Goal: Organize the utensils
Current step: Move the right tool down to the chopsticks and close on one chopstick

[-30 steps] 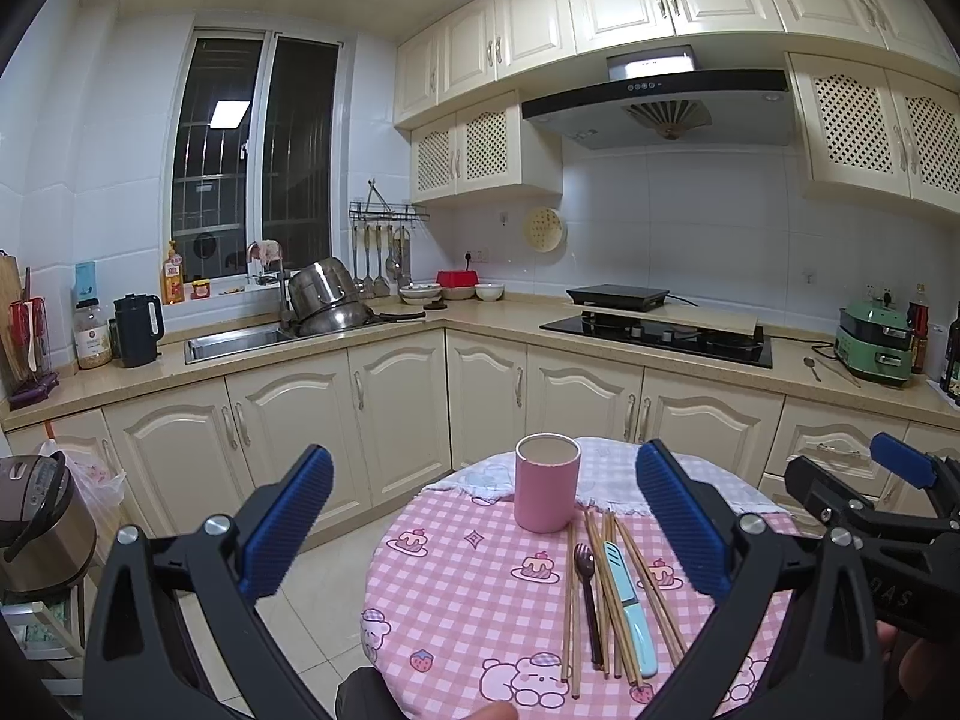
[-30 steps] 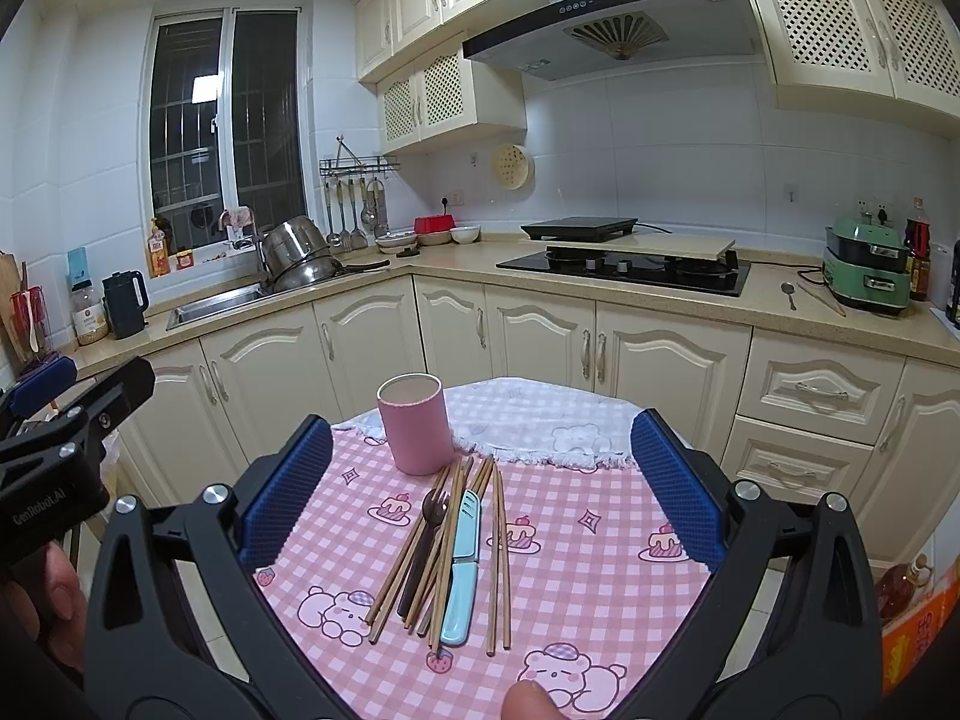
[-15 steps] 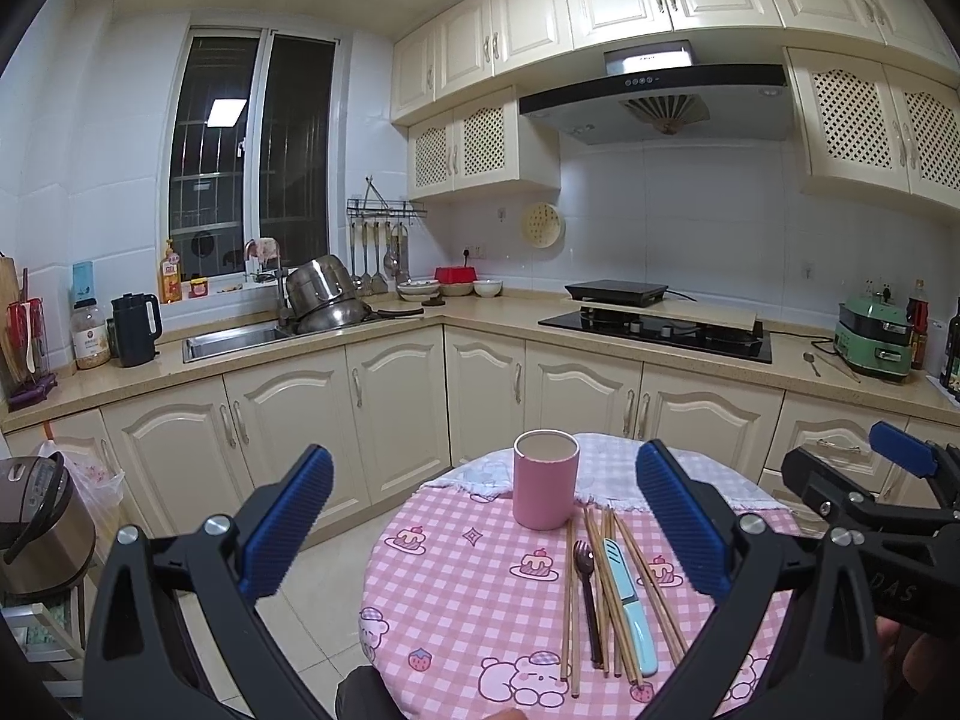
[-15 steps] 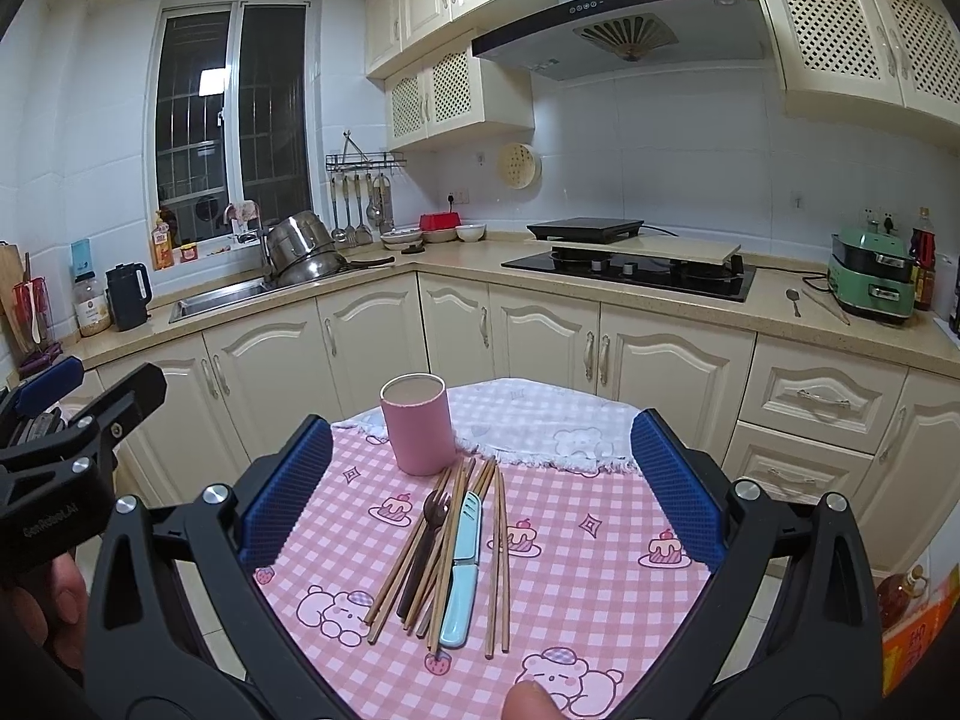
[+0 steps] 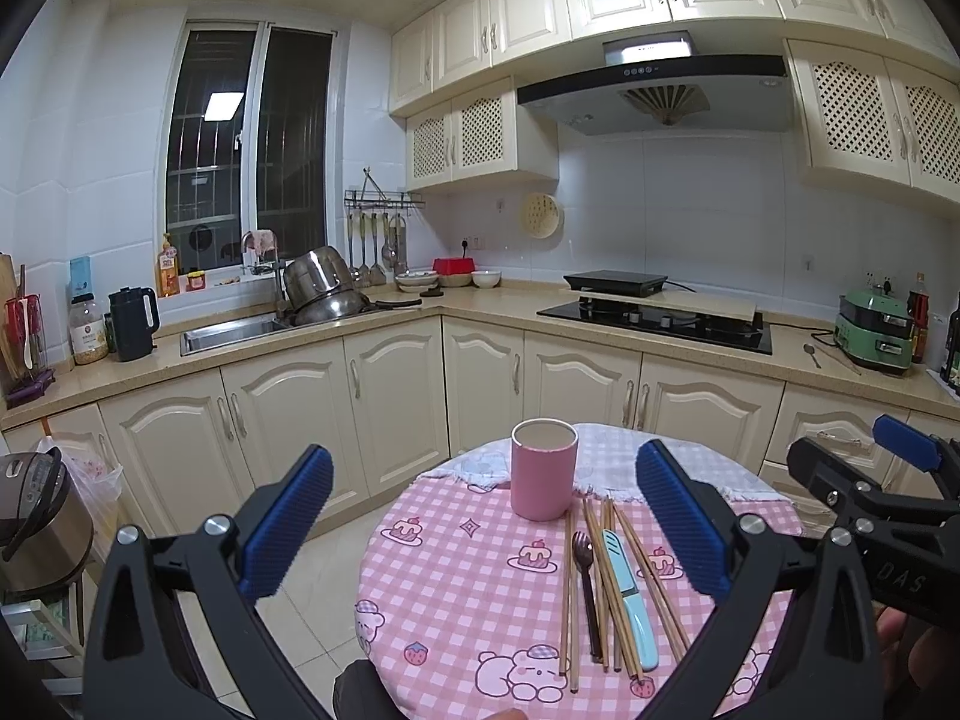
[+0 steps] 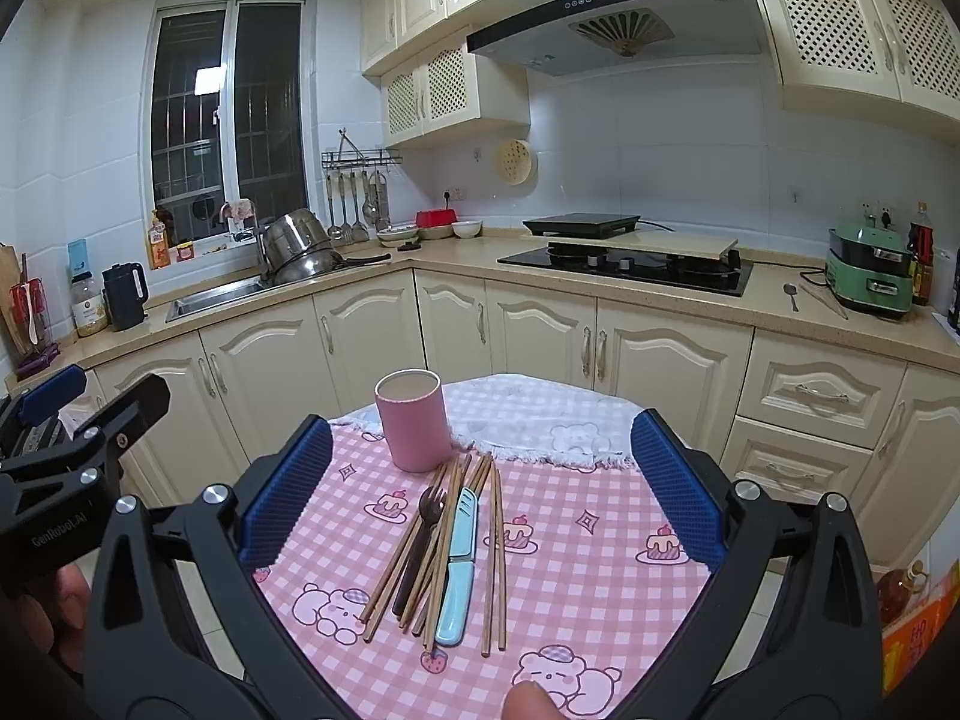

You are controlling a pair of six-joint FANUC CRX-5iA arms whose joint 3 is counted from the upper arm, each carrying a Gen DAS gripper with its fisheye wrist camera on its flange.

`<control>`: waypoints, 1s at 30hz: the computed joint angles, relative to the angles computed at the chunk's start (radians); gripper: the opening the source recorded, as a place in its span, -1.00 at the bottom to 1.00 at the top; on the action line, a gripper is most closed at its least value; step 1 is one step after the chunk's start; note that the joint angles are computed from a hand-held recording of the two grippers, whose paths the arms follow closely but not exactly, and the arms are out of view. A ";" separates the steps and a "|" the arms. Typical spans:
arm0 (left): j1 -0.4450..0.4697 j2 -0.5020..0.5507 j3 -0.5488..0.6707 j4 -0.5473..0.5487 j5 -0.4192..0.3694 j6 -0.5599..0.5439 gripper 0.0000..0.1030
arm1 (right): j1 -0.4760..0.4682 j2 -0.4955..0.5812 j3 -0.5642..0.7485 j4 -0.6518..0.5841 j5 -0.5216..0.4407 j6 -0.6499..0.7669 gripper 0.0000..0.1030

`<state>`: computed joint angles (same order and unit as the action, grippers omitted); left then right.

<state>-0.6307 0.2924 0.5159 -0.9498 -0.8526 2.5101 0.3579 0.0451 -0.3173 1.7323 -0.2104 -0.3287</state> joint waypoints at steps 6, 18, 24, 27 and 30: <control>0.026 0.036 0.020 0.046 -0.001 -0.038 0.92 | 0.024 0.040 0.033 -0.172 -0.018 0.162 0.89; 0.165 0.276 0.193 0.350 -0.057 -0.321 0.92 | 0.106 0.262 0.339 -1.008 -0.238 0.917 0.89; 0.205 0.416 0.325 0.480 -0.110 -0.459 0.92 | 0.099 0.357 0.491 -1.243 -0.357 1.139 0.89; 0.217 0.506 0.436 0.545 -0.168 -0.545 0.92 | 0.086 0.413 0.584 -1.347 -0.419 1.243 0.89; 0.231 0.609 0.581 0.605 -0.255 -0.639 0.92 | 0.073 0.458 0.658 -1.413 -0.463 1.313 0.89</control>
<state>-0.4001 0.9017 1.0968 -0.3447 -1.1077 1.8715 0.4308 0.5032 0.3409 0.3197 -0.6739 0.9846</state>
